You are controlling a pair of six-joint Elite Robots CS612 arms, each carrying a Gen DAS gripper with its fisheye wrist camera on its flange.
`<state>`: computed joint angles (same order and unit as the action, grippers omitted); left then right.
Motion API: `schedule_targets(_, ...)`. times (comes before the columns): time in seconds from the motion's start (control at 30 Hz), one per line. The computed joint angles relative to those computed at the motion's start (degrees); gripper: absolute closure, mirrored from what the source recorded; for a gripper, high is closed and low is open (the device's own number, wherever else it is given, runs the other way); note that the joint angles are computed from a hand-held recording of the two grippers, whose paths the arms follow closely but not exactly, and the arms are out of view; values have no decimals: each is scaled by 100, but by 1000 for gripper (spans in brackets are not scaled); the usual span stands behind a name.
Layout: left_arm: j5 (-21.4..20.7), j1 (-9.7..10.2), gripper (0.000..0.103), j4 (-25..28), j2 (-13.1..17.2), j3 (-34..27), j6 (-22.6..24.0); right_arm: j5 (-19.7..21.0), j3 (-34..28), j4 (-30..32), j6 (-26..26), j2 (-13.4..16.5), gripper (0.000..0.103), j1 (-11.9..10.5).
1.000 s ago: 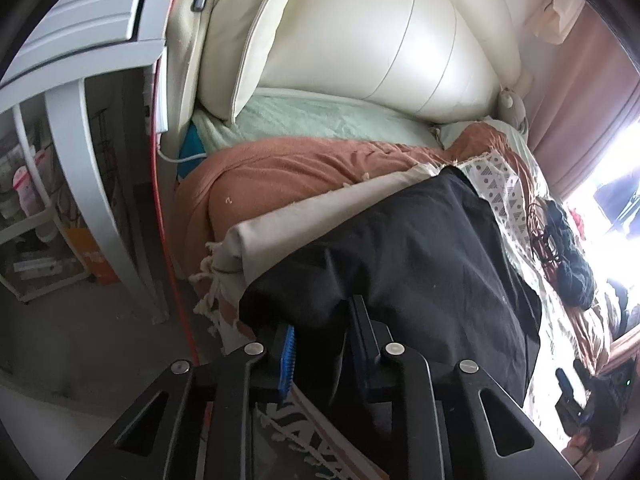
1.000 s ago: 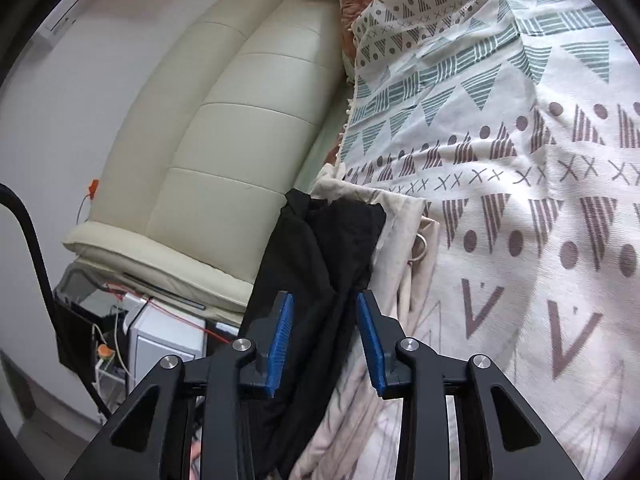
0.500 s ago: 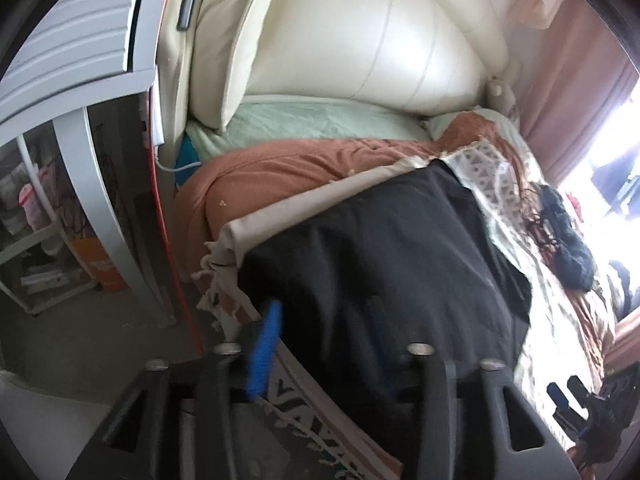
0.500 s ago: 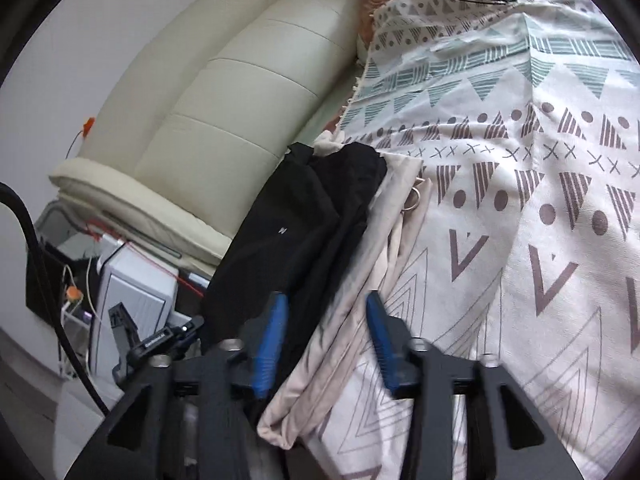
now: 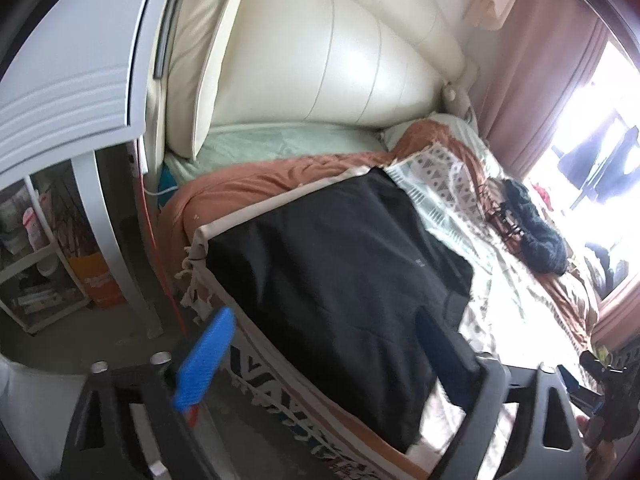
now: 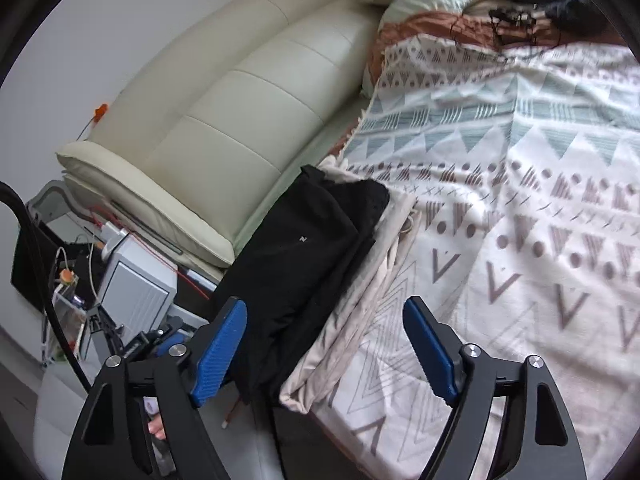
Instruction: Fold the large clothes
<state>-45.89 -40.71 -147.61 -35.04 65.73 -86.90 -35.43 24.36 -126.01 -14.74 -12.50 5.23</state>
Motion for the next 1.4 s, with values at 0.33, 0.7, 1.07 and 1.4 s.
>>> schedule_targets(0.33,525,-302,1,459,7,-375,526,-607,1867,-1501,243,-1053,0,-195)
schedule_targets(0.7,1038,-648,1,856,12,-779,1053,-956,3167,-2561,227,-1811,0,-417)
schedule_targets(1.07,1334,-1003,1,1380,227,-1412,1457,-924,4316,-3609,259,-2465,0,-732)
schedule_targets(1.4,1596,-1296,1,1325,483,-1870,2015,-1002,5263,-4648,57,-2965,0,-1070)
